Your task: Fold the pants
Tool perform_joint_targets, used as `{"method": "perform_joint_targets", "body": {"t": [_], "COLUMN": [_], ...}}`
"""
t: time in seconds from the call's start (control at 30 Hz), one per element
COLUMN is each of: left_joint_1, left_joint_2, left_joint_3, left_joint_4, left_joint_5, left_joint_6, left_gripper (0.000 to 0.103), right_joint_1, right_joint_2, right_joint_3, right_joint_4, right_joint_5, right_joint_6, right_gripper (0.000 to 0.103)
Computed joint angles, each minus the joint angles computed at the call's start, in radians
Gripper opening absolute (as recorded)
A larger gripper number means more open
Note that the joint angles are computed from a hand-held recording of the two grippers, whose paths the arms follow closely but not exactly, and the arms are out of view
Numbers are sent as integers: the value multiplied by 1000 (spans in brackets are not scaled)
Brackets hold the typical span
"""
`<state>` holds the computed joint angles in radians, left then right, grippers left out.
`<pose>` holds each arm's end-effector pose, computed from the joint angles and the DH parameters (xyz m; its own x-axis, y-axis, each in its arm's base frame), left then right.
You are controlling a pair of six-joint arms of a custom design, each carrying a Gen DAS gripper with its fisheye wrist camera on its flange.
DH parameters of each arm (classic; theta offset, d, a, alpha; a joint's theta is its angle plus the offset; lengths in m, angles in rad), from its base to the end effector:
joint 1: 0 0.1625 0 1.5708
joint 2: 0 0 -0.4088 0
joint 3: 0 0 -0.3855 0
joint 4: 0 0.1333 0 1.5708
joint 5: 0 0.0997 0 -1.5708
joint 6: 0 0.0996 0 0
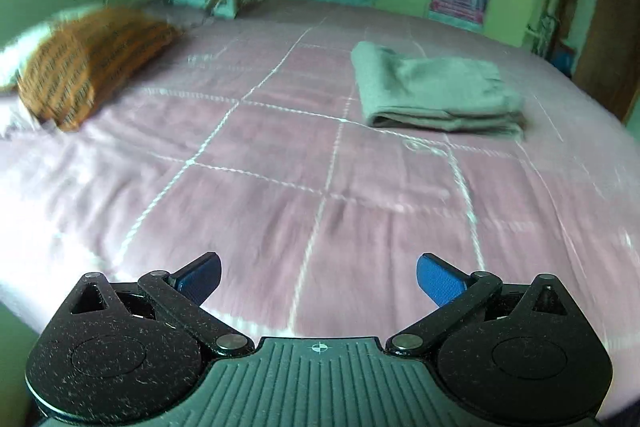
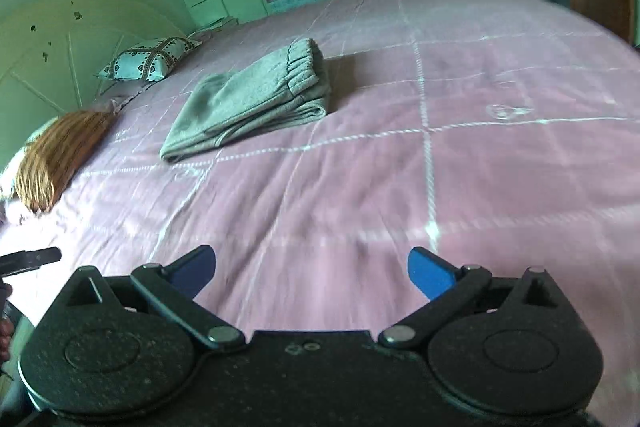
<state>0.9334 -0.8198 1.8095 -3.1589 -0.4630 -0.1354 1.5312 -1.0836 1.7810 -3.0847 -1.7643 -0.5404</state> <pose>-0.1771 -0.6129 0.1585 -0.7192 -0.2276 -0.6564 0.3983 0.6391 -0.6580 0.0893 -0.6304 0.2819 -0.8500 -0.1986 0.4878 -0.4784 0.6788 -0.5572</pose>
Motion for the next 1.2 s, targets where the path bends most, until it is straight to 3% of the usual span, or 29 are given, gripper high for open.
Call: {"method": "perform_joint_targets", "body": {"t": [0.07,0.2,0.27,0.37,0.73,0.97,1.2], "left_joint_1": [-54,-141,-167,-201,-380,-423,-417], "left_joint_2": [-14,-1,-4,-38,-7,-14,-15], "left_joint_3": [64,137,148,148,142,150,157], "left_joint_4": [-76,-315,-335,-209,-439,-430,-500], "left_joint_5": [30,69,79,75,134,143,102], "left_joint_6": [19,108,106,56,231,173,199], "left_gripper": [103,103,103,103,103,103,103], "right_joint_1": [1,21,41,71,152,218,218], "right_joint_2": [-38,-108,-131,-162,-288,-285,-257], "right_joint_3": [69,161,184,213,286,289,300], "right_joint_4": [-82,-134,-139,-141,-168,-249,-271], "right_joint_5": [35,102,91,80,118,37,42], "right_joint_6": [-10,-46,-66,-93,-92,-124,-121], "right_gripper": [97,97,97,97,97,97,97]}}
